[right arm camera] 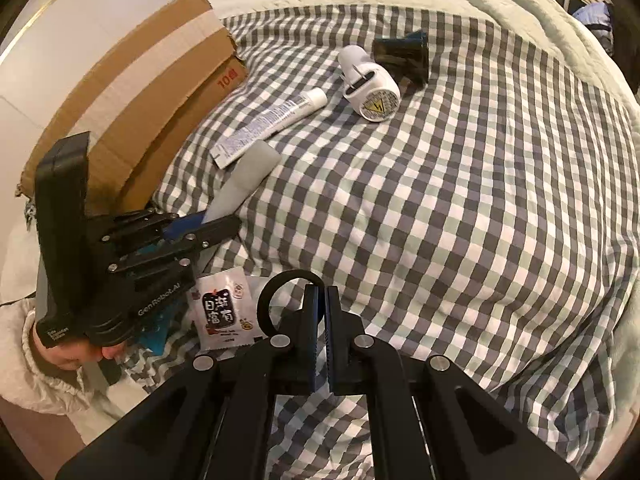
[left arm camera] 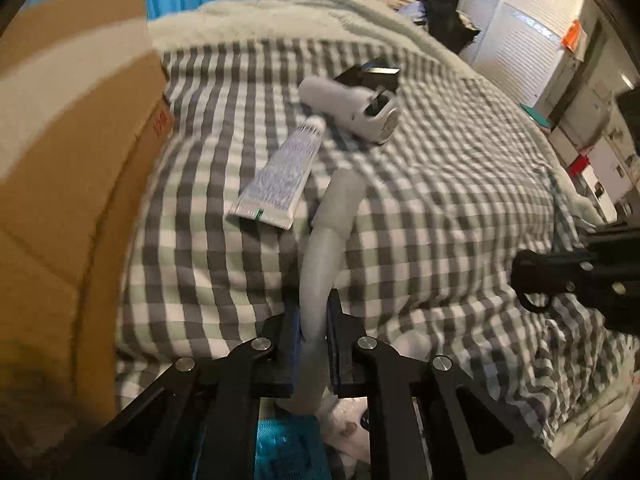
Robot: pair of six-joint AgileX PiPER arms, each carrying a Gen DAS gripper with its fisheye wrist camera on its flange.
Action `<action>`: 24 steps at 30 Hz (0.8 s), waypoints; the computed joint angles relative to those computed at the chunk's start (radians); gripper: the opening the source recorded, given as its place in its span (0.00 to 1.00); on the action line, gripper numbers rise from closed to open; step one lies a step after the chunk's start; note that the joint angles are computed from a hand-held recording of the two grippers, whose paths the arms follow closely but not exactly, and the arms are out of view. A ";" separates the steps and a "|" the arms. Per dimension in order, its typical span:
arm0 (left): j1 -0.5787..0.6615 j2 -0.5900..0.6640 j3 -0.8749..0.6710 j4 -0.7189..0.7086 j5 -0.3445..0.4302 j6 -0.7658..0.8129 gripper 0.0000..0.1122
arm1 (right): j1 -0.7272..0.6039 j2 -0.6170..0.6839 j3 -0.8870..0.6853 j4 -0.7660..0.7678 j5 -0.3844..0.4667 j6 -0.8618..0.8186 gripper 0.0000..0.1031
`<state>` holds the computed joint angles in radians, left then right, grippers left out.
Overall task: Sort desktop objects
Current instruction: 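Grasp the white foam stick with the left gripper while the right grasps the black ring, then carry the foam stick and black ring into the cardboard box and release both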
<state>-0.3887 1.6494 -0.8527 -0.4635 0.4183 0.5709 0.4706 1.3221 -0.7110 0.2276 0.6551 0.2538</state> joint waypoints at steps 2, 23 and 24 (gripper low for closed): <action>0.016 -0.052 -0.002 -0.059 0.045 0.060 0.09 | -0.037 0.012 -0.054 0.037 0.032 -0.047 0.03; 0.418 -0.221 -0.374 0.139 0.255 -0.188 0.10 | 0.229 0.485 -1.244 -0.195 0.482 0.038 0.03; 0.440 -0.205 -0.376 0.137 0.257 -0.186 0.10 | 0.241 0.537 -1.305 -0.191 0.491 0.038 0.03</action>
<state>0.0516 1.4448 -1.2287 -0.3264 0.6752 0.3848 0.7112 1.8594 -2.0155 0.0363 1.1464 0.2921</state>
